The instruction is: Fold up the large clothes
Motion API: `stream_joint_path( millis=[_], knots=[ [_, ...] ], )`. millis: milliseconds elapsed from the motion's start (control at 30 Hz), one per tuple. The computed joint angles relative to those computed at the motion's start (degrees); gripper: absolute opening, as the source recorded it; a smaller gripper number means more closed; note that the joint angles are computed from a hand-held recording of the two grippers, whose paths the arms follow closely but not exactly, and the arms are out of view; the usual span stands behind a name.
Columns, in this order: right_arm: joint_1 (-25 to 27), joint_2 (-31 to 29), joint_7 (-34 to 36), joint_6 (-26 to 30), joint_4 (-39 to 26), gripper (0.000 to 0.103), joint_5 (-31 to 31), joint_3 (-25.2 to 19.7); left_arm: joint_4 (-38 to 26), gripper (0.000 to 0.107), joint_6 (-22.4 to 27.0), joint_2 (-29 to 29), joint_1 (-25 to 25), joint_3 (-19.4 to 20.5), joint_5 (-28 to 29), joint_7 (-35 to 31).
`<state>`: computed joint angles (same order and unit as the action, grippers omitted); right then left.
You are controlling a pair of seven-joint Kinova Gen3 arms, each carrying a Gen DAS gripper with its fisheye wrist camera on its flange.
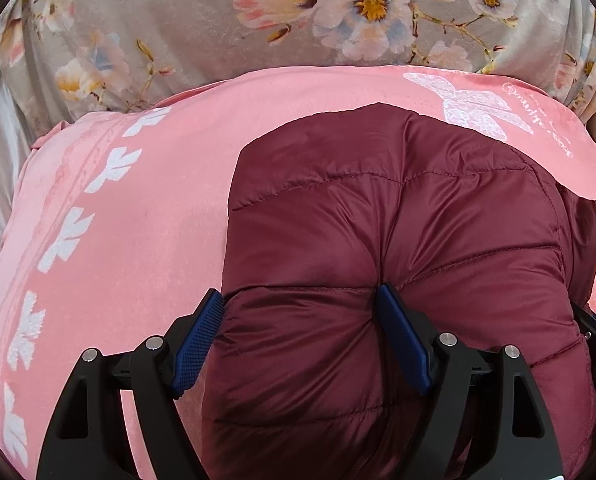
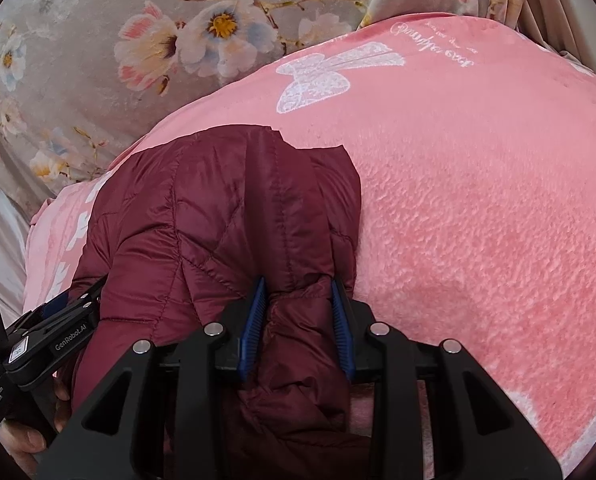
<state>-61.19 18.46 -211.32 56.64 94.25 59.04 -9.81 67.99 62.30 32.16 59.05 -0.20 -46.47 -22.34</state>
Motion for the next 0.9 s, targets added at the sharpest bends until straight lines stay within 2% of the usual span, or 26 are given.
stream_joint_path(
  millis=[100, 167, 233, 267, 333, 400, 467, 500, 533, 600, 667, 700, 767, 833, 900],
  knots=[
    [0.1, 0.1, -0.3, 0.0, 0.0, 0.03, 0.2, -0.3, -0.1, 0.078, 0.1, 0.2, 0.2, -0.2, -0.3, 0.3],
    [3.0, 0.3, -1.4, 1.0, 0.0, 0.031, 1.7, -4.2, -0.2, 0.078, 0.2, 0.5, 0.6, -0.4, -0.7, 0.6],
    [4.5, 0.1, -5.1, 1.0, 1.6, 0.031, 4.7, -6.7, -0.4, 0.078, -0.6, 0.7, 2.6, -3.9, 1.2, -0.1],
    [4.3, -0.4, -7.4, -0.4, 3.0, 0.031, 6.1, -6.3, -0.3, 0.079, -1.3, 0.7, 3.8, -6.0, 2.6, -0.7],
    [2.6, -2.4, -12.1, -4.9, 6.8, 0.034, 8.6, -3.3, 2.2, 0.079, -4.6, -0.5, 3.9, -7.1, 3.2, 0.2],
    [1.0, -4.8, -16.7, -9.6, 10.4, 0.036, 10.5, 0.0, 6.3, 0.08, -9.3, -3.3, 0.5, -3.9, 3.1, 2.5],
    [-1.0, -6.7, -21.4, -12.3, 13.3, 0.044, 12.0, 2.5, 10.2, 0.085, -13.9, -6.6, -4.8, 0.3, 6.0, 2.5],
    [-1.2, -7.0, -23.7, -12.3, 14.1, 0.053, 12.7, 2.2, 12.5, 0.087, -16.3, -8.4, -7.5, 2.0, 8.3, 2.3],
    [-0.7, -7.3, -25.6, -11.8, 15.0, 0.056, 14.1, 0.8, 14.9, 0.087, -18.6, -10.1, -10.1, 3.8, 10.6, 1.8],
    [1.8, -7.5, -26.7, -9.6, 15.3, 0.059, 15.0, -4.3, 19.6, 0.087, -23.3, -13.4, -13.9, 5.6, 14.9, 0.3],
    [2.8, -7.9, -25.9, -9.6, 15.3, 0.062, 14.6, -6.2, 24.2, 0.087, -27.9, -16.1, -15.2, 5.8, 17.8, -1.5],
    [2.8, -8.3, -25.9, -10.4, 15.7, 0.063, 14.6, -6.4, 25.5, 0.086, -29.4, -16.9, -16.4, 6.6, 20.0, -3.2],
    [3.7, -9.2, -27.8, -13.0, 17.1, 0.063, 16.1, -7.4, 28.5, 0.086, -33.2, -18.2, -21.3, 10.9, 24.6, -7.6],
    [5.0, -10.3, -32.4, -17.4, 19.5, 0.066, 20.6, -7.7, 30.5, 0.086, -36.4, -18.8, -25.1, 14.2, 29.3, -11.8],
    [6.6, -10.7, -34.4, -20.8, 20.4, 0.068, 23.5, -7.8, 30.8, 0.087, -37.4, -18.8, -24.8, 13.5, 31.2, -13.7]
  ],
)
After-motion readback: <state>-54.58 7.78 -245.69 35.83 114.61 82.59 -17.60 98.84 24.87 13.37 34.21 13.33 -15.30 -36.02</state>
